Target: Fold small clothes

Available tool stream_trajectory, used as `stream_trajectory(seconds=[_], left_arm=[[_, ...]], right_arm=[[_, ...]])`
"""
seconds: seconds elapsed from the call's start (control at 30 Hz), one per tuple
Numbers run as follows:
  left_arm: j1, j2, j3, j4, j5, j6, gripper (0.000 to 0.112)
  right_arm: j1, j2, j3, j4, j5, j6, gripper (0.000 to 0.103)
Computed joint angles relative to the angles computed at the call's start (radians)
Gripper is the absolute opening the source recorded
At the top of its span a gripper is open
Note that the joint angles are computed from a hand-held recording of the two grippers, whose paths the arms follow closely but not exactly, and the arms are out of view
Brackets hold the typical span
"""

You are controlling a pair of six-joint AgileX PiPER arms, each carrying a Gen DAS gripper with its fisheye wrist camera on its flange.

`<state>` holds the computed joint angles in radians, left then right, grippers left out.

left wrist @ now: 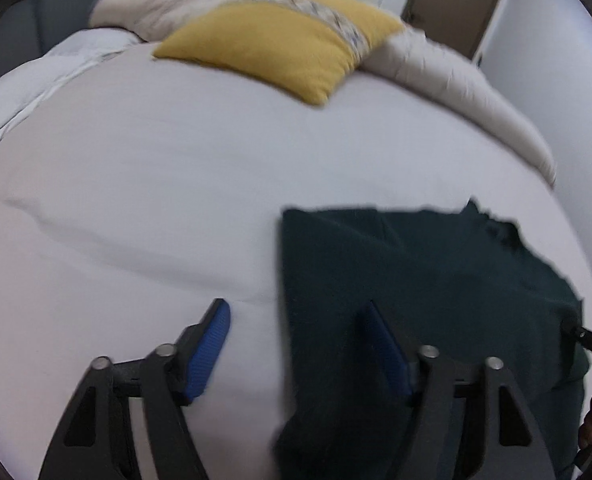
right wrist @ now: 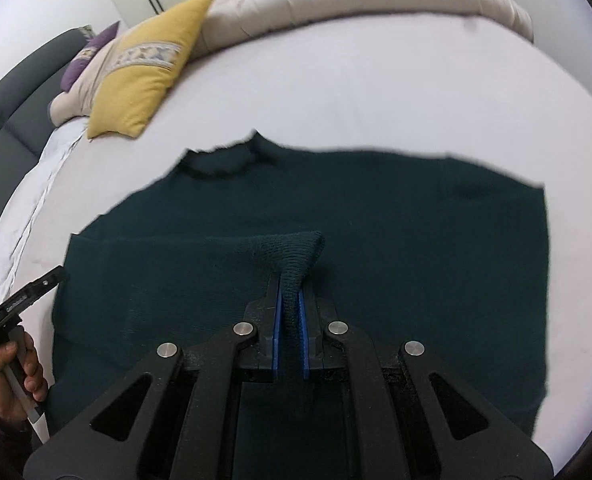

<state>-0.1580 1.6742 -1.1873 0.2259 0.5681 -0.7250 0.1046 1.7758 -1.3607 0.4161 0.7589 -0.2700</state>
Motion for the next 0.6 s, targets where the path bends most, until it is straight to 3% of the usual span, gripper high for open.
stream_trajectory(seconds=[0.1,0.2,0.37,0.43,0.5,0.6], left_arm=[[-0.020,0.023,-0.002,0.035,-0.003,-0.011,0.024],[-0.035,0.009,0.010,0.091,-0.004,-0.058,0.011],[-0.024,0.000,0.047,0.129,-0.049,-0.118,0.010],[-0.035,0.014,0.054,0.173,-0.059,-0.153,0.010],[-0.035,0.016,0.048,0.168,-0.054,-0.146,0.010],[-0.038,0.013,0.053,0.173,-0.059,-0.147,0.011]], right_arm=[[-0.038,0.022,0.025,0.080,-0.012,-0.065,0.006],[-0.042,0.027,0.008,0.092,-0.012,-0.070,0.006],[-0.025,0.016,-0.007,0.113,-0.031,-0.068,0.006],[-0.016,0.086,-0.020,0.073,-0.041,-0.043,0.006],[-0.030,0.085,0.023,0.148,-0.087,-0.110,0.006],[-0.034,0.063,0.008,0.123,-0.052,-0.058,0.010]])
